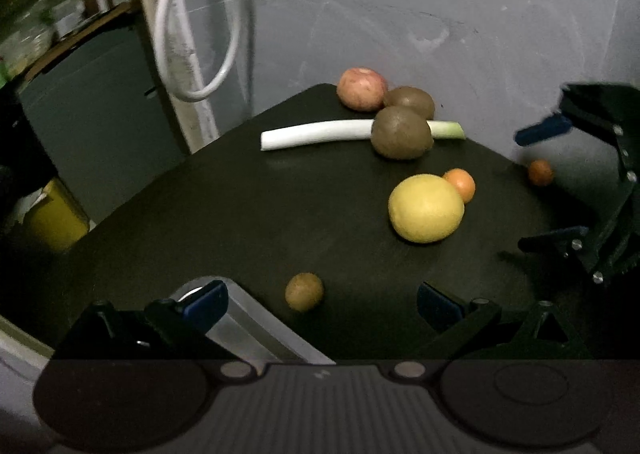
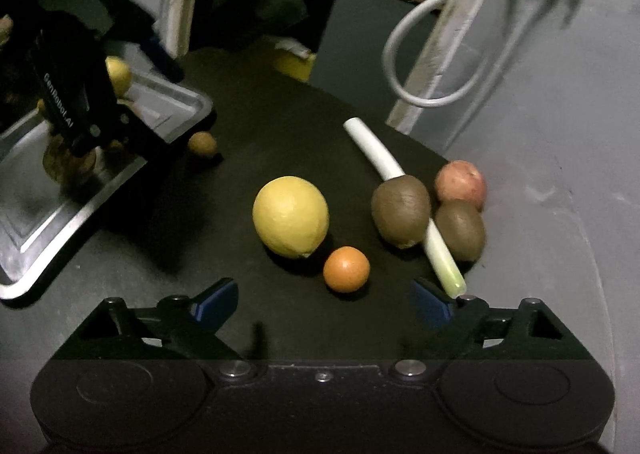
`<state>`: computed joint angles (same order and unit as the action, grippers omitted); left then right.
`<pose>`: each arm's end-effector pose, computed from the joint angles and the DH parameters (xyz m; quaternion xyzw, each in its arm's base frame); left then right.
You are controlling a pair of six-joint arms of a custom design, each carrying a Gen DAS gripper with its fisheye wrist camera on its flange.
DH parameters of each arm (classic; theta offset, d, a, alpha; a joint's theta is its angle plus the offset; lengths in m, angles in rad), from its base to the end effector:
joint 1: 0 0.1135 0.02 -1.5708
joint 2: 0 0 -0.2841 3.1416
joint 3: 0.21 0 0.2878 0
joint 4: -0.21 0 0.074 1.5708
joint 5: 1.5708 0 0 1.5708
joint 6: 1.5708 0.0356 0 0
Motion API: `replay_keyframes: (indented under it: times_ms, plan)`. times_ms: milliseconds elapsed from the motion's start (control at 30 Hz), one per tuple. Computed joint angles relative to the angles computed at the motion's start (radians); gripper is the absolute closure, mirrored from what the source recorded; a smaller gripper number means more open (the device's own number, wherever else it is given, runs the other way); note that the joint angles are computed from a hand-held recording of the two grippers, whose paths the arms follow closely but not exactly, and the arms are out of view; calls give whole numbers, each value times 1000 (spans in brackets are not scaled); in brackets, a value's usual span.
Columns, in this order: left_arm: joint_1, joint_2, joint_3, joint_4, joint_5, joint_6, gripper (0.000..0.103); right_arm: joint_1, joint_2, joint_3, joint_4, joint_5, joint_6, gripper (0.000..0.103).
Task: Organize fruits
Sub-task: 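Grasp the small orange with the right tool while the left tool reaches toward a small brown fruit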
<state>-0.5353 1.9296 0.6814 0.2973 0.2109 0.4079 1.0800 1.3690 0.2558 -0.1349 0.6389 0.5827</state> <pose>0.2793 -0.1743 0.0430 0.4589 0.8291 -0.1193 0.2963 0.1006 0.1432 0.0685 -0.1817 0.9207 -0.0962 0.3318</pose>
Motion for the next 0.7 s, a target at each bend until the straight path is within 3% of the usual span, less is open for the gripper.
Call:
replay_keyframes:
  times_ms: [300, 467, 700]
  plan:
    - [-38, 65, 76, -68, -16, 74, 9, -196, 45, 19, 116, -142, -254, 26]
    - [-52, 86, 105, -97, -43, 61, 16, -258, 65, 28, 140, -185, -310, 38]
    - [-53, 108, 139, -134, -61, 25, 20, -331, 141, 55, 168, -248, -365, 45]
